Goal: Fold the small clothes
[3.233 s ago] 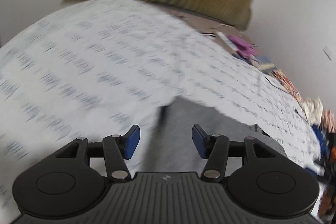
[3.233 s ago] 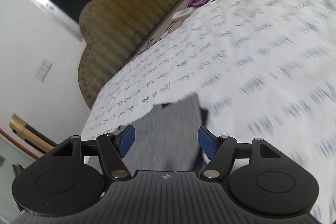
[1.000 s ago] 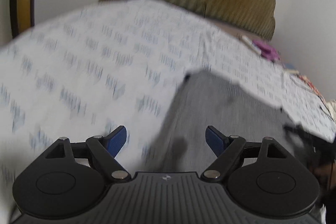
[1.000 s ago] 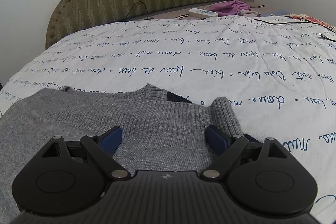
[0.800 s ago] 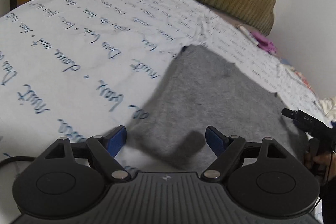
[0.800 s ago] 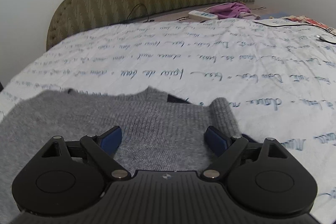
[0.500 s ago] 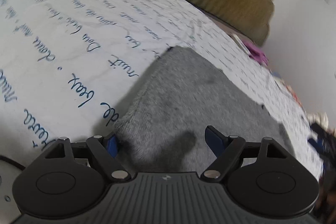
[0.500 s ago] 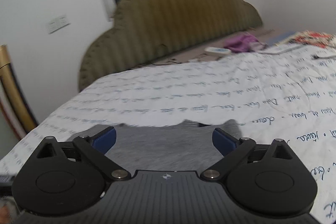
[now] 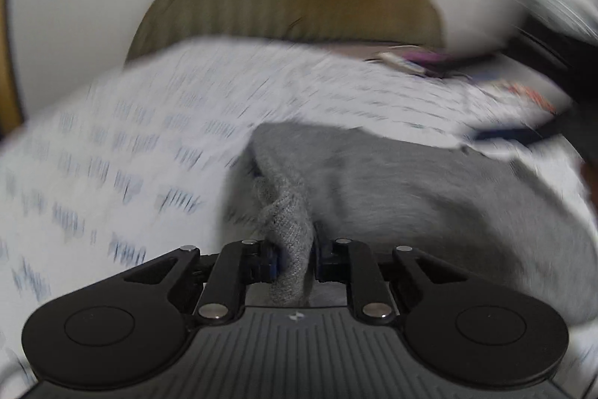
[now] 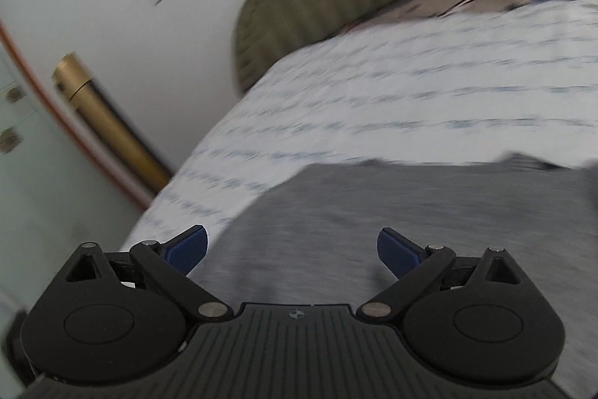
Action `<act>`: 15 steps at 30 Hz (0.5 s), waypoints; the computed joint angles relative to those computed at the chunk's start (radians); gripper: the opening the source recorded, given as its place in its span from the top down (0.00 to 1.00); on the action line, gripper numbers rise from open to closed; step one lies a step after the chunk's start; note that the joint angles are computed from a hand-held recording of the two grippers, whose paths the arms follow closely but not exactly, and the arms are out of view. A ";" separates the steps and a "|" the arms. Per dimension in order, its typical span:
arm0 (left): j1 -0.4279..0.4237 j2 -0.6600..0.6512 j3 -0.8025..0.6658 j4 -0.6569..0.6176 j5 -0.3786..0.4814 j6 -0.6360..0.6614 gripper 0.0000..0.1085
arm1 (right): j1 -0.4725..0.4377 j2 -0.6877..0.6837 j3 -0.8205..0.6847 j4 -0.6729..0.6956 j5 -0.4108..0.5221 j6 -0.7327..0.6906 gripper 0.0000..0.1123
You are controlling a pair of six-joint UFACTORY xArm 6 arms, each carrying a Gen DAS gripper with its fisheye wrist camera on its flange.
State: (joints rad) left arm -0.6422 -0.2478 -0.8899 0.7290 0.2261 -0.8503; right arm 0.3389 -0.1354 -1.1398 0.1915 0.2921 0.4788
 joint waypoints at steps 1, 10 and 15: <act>-0.015 0.001 -0.005 0.057 -0.002 -0.011 0.86 | 0.003 0.058 -0.085 0.103 0.059 -0.103 0.12; -0.071 0.002 -0.002 0.172 -0.018 0.008 0.86 | -0.018 0.596 -0.872 0.001 0.645 -0.067 0.22; -0.063 -0.008 0.012 0.122 -0.022 0.056 0.86 | -0.025 0.637 -0.893 0.002 0.668 -0.067 0.63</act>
State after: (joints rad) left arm -0.7055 -0.2563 -0.8779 0.8505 0.2037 -0.7945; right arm 0.3141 0.5012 -2.0329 0.1938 0.9604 0.4114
